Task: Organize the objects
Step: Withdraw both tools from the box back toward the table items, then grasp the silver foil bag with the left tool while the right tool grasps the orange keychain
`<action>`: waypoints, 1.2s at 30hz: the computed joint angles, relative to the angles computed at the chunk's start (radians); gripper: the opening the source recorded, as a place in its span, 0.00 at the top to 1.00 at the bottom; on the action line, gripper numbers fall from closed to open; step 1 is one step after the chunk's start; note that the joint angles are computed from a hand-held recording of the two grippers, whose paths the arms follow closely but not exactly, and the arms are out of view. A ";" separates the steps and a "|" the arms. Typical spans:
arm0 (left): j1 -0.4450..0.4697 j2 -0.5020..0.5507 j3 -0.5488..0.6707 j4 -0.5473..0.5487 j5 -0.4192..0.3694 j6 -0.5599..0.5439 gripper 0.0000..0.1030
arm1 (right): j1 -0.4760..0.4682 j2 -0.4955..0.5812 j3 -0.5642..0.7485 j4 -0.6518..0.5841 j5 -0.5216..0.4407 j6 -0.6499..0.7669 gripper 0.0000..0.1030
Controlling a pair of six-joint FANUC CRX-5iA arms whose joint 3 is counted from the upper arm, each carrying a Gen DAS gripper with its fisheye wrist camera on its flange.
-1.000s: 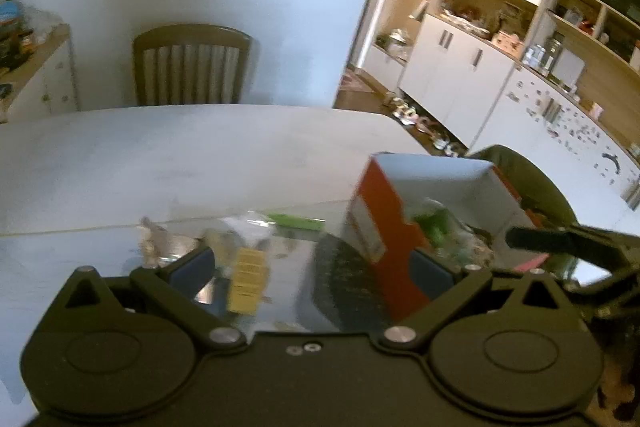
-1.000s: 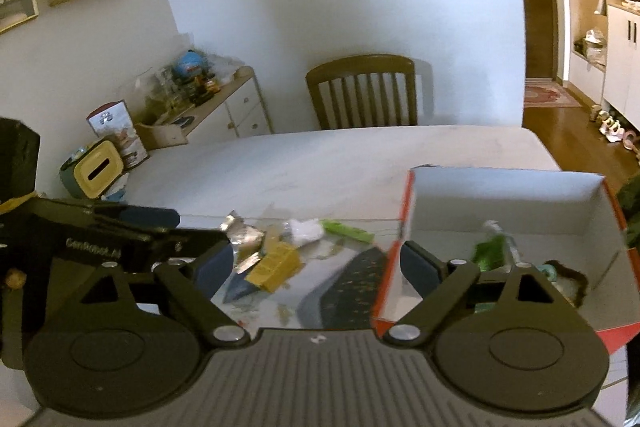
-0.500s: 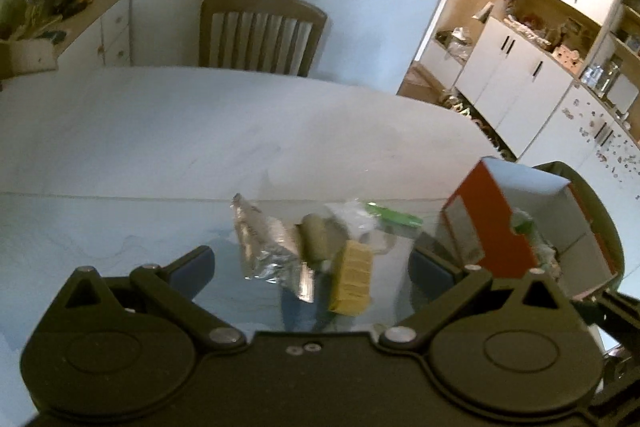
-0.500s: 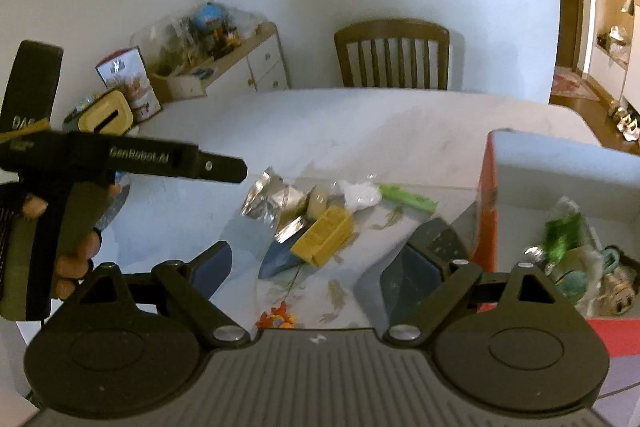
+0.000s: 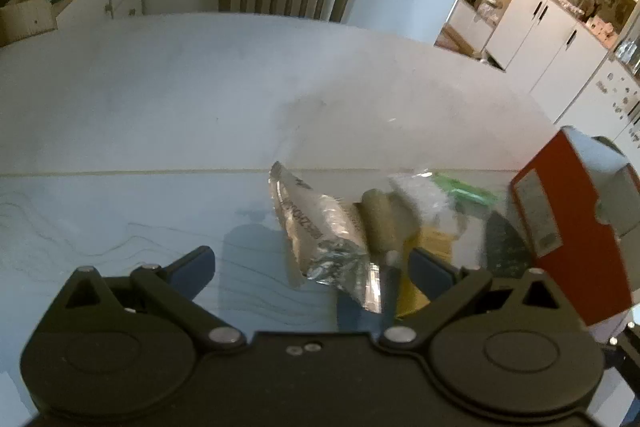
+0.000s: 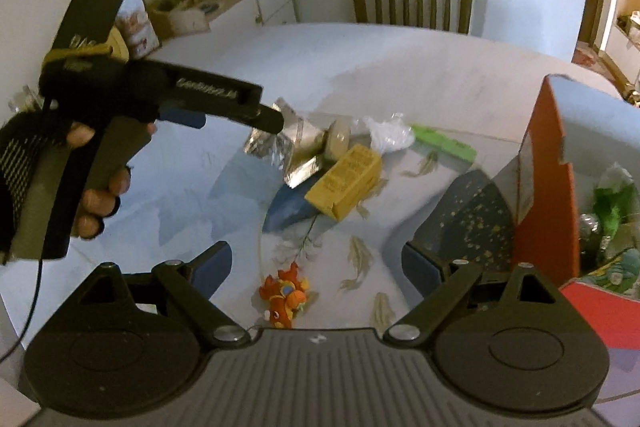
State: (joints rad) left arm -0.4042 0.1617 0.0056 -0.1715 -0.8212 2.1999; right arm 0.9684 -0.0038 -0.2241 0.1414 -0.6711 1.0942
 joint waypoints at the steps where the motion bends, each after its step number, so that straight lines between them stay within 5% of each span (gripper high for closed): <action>1: 0.006 0.007 -0.001 0.011 0.005 -0.011 0.02 | -0.001 0.011 0.006 -0.001 -0.007 0.001 0.10; 18: 0.040 0.076 -0.034 0.085 0.062 -0.074 0.11 | 0.006 0.127 0.077 -0.081 -0.061 0.135 0.11; 26: 0.047 0.079 -0.044 0.122 0.101 -0.118 0.26 | 0.022 0.157 0.094 -0.070 -0.083 0.152 0.37; 31: 0.056 0.069 -0.080 0.184 0.146 -0.158 0.46 | 0.041 0.159 0.079 -0.021 -0.077 0.131 0.46; 36: 0.056 0.065 -0.084 0.195 0.145 -0.165 0.52 | 0.055 0.154 0.063 0.016 -0.077 0.121 0.58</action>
State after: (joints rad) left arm -0.3483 0.2263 -0.0784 0.0237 -0.6762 2.0350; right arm 1.0234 0.1501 -0.1614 0.1576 -0.7483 1.2148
